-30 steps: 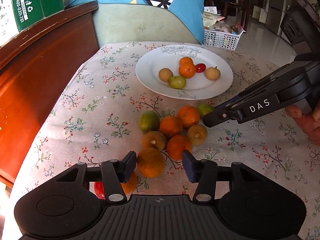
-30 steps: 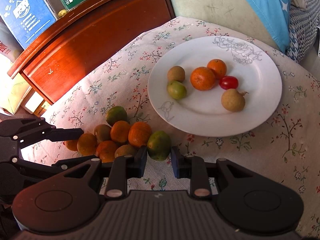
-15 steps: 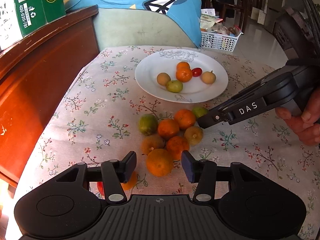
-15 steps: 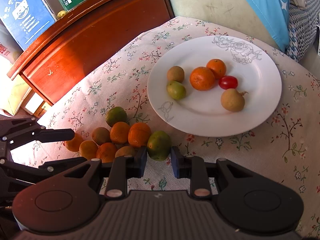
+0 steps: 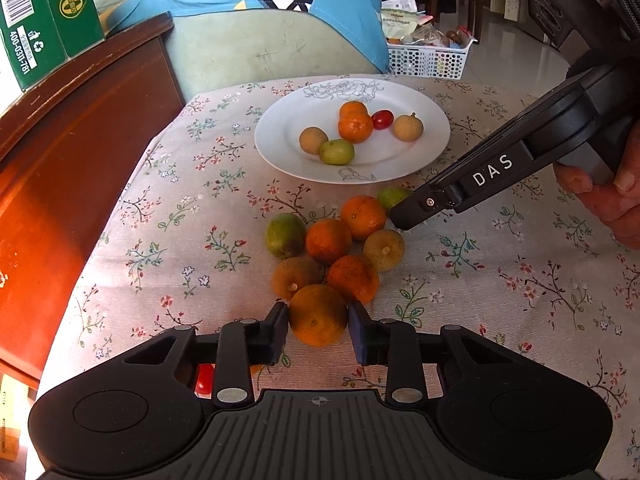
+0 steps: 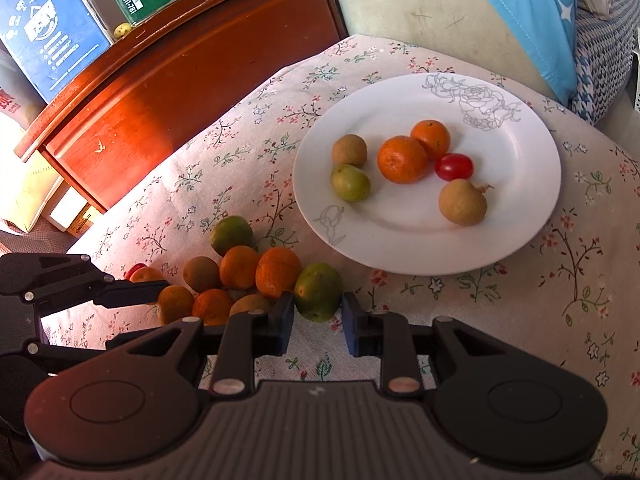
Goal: Organize fruits
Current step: 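Close the left tool on a large orange while the right grips a green fruit, then carry the orange and green fruit onto the plate and open both tools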
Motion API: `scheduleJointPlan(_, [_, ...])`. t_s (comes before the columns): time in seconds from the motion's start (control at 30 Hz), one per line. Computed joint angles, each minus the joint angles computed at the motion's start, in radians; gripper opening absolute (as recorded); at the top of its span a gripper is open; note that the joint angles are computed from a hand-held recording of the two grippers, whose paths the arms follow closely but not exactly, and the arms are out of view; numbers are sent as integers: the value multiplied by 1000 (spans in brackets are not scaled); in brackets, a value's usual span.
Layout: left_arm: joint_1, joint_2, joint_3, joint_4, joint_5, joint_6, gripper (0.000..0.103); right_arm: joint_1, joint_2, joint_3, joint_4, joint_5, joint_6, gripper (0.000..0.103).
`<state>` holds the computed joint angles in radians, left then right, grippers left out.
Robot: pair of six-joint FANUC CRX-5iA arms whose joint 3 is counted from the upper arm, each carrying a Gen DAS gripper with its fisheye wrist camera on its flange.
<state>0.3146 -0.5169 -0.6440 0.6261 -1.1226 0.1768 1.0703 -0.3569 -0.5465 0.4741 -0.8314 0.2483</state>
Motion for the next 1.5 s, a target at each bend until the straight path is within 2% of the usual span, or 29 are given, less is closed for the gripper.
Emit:
scheduleJointPlan(0.17, [7,-42,-11,28,3,6,30,-4,-23,-11,19,15,-24,26])
scheduleJointPlan(0.4, [16,-41,-17,145,4,63,30,-10,-61,-18,58,62,-32,25])
scheduleJointPlan(0.7, [-65,-23,-6,266,129,229,30,-74,-130,-42,231,127,-117,25])
scheduleJointPlan(0.93, [-149,7,14,301,208,303,30,-145,-158,-49,271,139,-150,25])
scheduleJointPlan(1.23, [-264,75,42,316,306,372,30,-212,-159,-43,246,143,-131,25])
scheduleJointPlan(1.37, [-314,130,68,299,352,431,30,-248,-137,-25,191,130,-93,25])
scheduleJointPlan(1.5, [-353,182,92,271,391,474,30,-283,-111,2,67,112,-39,25])
